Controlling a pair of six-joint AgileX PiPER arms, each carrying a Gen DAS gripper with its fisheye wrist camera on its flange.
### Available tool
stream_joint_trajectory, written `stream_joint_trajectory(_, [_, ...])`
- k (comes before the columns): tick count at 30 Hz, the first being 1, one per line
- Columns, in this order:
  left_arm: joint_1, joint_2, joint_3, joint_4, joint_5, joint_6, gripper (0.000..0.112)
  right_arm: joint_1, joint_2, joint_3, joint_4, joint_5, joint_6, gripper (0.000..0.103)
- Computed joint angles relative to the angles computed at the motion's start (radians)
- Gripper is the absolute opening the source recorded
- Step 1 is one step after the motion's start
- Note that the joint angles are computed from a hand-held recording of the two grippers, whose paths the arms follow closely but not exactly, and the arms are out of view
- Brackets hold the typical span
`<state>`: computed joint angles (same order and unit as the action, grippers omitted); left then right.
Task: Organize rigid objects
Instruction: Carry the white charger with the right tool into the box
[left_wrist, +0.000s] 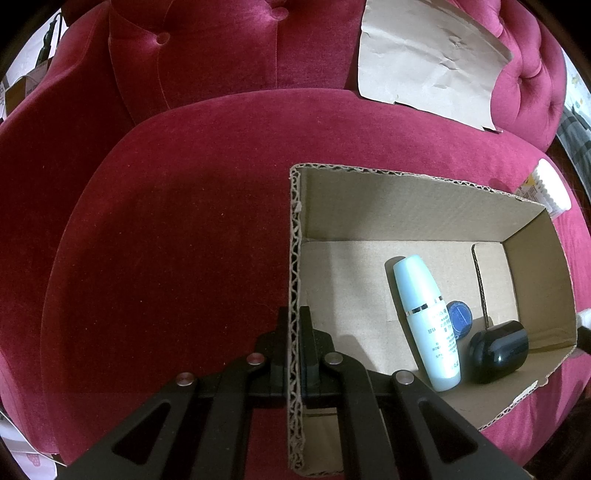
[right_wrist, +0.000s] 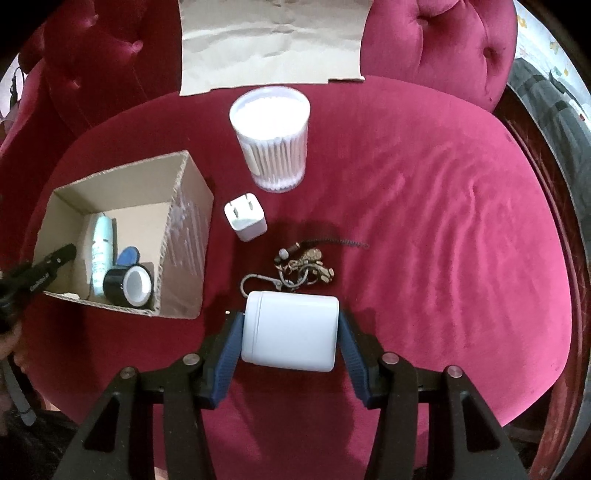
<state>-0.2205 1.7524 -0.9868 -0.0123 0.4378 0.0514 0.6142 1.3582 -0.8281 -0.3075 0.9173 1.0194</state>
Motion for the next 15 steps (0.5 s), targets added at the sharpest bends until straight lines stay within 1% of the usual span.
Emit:
stream_joint_trajectory(4, [-0.002,-0.002,0.004,0.005,-0.002,-0.004,0.003,-0.018,-0.016,-0.025,-0.004,0.023,-0.031,0.055])
stream_joint_trajectory(13, [-0.008,-0.002,0.004,0.017,0.001,-0.020,0.003,0.006,0.002,-0.131,-0.020,0.086,-0.057,0.055])
stream_joint_trajectory(14, [-0.009,-0.002,0.004,0.019,0.000,-0.023,0.003,-0.001,0.007,-0.126,-0.022,0.073,-0.065,0.055])
stream_joint_trajectory(15, [-0.009,-0.002,0.005,0.017,0.001,-0.022,0.003,0.000,0.012,-0.137,-0.022,0.080,-0.070,0.055])
